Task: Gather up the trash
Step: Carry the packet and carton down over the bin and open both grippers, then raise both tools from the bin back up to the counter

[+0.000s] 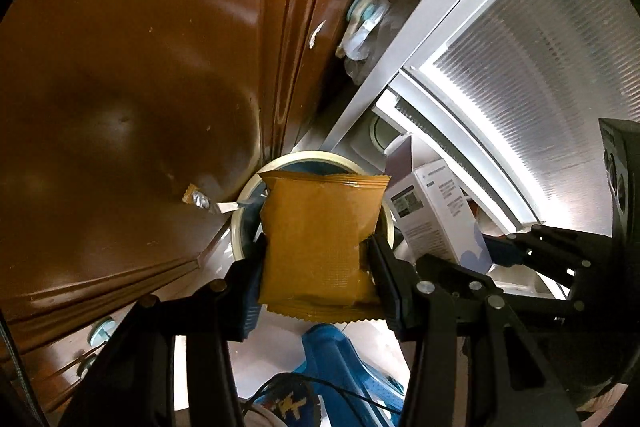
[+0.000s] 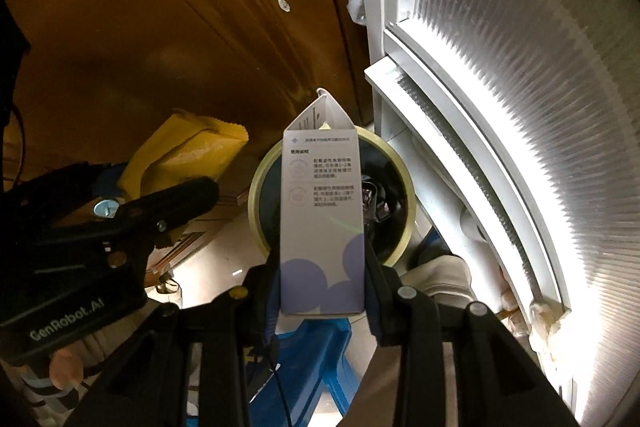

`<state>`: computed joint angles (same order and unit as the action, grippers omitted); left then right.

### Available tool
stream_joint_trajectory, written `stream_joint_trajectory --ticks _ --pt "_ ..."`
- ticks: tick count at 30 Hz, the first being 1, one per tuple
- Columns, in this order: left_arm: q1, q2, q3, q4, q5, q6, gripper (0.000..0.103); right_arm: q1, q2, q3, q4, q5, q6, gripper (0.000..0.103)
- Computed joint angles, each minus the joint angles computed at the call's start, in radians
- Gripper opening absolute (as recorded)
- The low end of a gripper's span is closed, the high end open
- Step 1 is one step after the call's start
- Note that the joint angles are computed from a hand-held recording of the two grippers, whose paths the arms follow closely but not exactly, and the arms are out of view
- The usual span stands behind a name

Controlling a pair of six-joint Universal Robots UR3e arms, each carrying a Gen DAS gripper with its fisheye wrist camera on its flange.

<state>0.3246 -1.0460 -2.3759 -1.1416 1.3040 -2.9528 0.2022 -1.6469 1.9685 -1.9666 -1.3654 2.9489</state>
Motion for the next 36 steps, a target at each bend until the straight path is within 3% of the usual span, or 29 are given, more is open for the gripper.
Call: stream_joint_trajectory --ticks 2,4,6,11,17,36 --pt "0.011 0.012 0.000 -0.018 -0.008 0.004 0.050 -0.001 0.038 -0.033 0.000 0.012 0.001 0.035" --pt "0.032 0.035 0.004 -0.058 -0.022 0.020 0.059 -0.002 0.063 -0.051 -0.004 0.015 0.004 0.035" --pt "0.040 0.046 0.009 -0.070 -0.022 0.028 0.074 -0.004 0.074 -0.052 -0.009 0.015 0.007 0.037" --pt "0.024 0.026 0.008 -0.044 -0.016 0.009 0.092 -0.015 0.065 -0.036 -0.022 0.012 0.000 0.039" --pt "0.020 0.020 0.015 -0.045 -0.008 -0.003 0.096 -0.033 0.030 -0.014 -0.019 0.011 0.006 0.039" --pt "-0.041 0.032 0.024 -0.020 0.057 -0.023 0.096 -0.073 -0.071 0.012 0.071 -0.011 0.023 0.041"
